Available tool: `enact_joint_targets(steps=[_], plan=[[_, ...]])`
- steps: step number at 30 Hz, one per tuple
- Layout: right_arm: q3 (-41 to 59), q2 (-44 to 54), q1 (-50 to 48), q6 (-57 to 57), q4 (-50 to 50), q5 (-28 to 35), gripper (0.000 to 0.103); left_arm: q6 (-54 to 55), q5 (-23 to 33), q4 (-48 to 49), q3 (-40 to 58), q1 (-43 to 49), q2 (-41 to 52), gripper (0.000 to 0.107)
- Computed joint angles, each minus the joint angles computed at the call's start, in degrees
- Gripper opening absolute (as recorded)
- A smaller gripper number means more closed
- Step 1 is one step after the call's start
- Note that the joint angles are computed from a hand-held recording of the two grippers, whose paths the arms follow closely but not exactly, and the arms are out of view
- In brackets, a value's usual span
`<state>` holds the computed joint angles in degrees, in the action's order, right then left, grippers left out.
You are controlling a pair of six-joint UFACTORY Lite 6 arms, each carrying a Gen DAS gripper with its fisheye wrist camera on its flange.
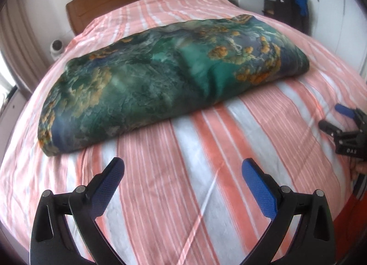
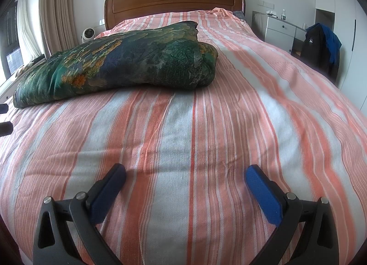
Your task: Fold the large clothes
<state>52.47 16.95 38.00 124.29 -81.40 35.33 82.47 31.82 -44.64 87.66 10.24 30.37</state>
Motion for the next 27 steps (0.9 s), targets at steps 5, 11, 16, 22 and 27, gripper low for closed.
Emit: enact_joint_targets(steps=[5,11,16,22,27], plan=[[0.00,0.04,0.00,0.03,-0.04,-0.02,0.103,-0.36,-1.19,-1.76,1.85,1.18,3.14,0.102],[0.00,0.09,0.02,0.12,-0.10,-0.01,0.103,-6.81,-2.88,2.71,9.52,2.15,13.18,0.103],[0.03,0.14,0.04,0.12,-0.09,0.02,0.103,-4.06,-3.14,-1.50,10.03,2.76,14.41,0.103],[0.02,0.16,0.07,0.20,-0.12,0.04,0.103,-1.72,-3.69,-4.18,10.34,2.55,15.03,0.103],[0.01,0.16,0.05,0.24,-0.19,0.00,0.103,6.33,-5.05,-10.91,4.53,3.68,12.39,0.103]])
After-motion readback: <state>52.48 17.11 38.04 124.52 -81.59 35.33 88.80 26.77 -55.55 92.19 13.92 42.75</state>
